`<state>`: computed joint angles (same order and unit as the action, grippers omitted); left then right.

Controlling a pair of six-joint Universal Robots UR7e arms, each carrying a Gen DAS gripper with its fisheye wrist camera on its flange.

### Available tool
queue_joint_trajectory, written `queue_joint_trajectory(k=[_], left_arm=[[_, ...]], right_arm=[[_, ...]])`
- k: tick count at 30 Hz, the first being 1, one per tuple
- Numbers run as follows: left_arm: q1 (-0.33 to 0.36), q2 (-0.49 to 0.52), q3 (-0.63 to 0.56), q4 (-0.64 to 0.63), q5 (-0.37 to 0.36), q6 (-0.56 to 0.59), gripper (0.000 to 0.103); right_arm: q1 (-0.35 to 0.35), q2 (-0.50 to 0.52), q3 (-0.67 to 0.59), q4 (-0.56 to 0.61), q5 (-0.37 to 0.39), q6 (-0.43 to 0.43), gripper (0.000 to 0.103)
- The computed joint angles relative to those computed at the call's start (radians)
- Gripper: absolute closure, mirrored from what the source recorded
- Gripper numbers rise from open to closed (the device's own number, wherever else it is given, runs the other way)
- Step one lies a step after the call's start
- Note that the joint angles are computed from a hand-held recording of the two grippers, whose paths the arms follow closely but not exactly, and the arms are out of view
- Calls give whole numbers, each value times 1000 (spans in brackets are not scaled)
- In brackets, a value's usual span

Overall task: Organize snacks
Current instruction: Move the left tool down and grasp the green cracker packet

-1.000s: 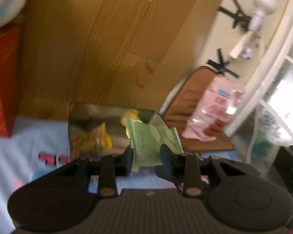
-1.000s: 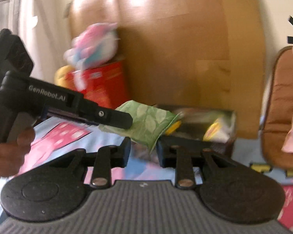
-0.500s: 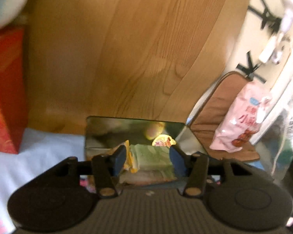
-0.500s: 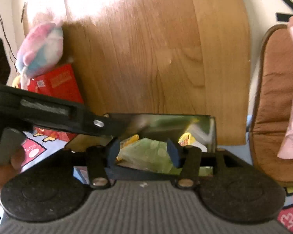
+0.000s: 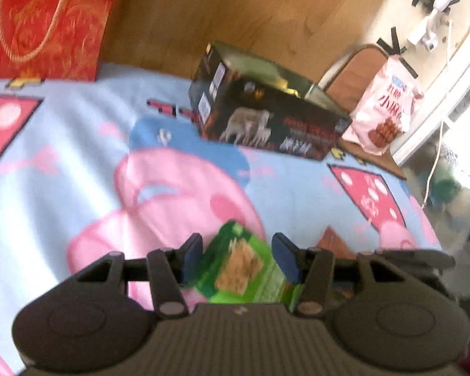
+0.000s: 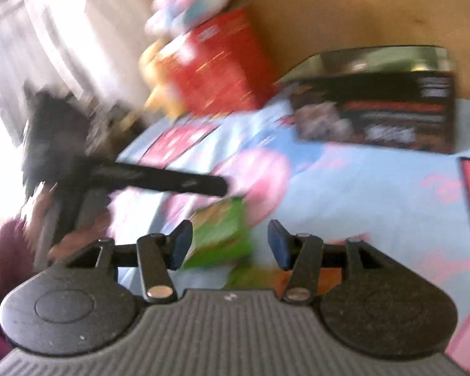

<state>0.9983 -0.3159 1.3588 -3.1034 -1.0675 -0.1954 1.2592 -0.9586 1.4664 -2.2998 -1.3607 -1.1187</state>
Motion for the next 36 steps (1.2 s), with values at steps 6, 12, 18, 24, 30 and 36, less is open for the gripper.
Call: queue_joint_trajectory(k=[6,12,18,24,30,36], left_arm=[[-26,-16,82,-64,23,-46,64],[-58,-15,147,-141,49,-78,63],[-68,-33,183,-183,59,-106,61],[-71,-33,173,-153,64,-119,61],[-68,-14,149,-130,52,-117,71],[-98,-38,200,-176,88,-115,74]], right_arm=[[21,-33,152,-190,-86,-73,50],[-5,-59,230,-359,-63,-75,52],[-7,-58,247,-426,-59,-66,52],[3,-38,264,-518,-87,-107,53],[11,-12,262,-572,-108,-130,60],[7,-42,296,-562,-78,-155,70]])
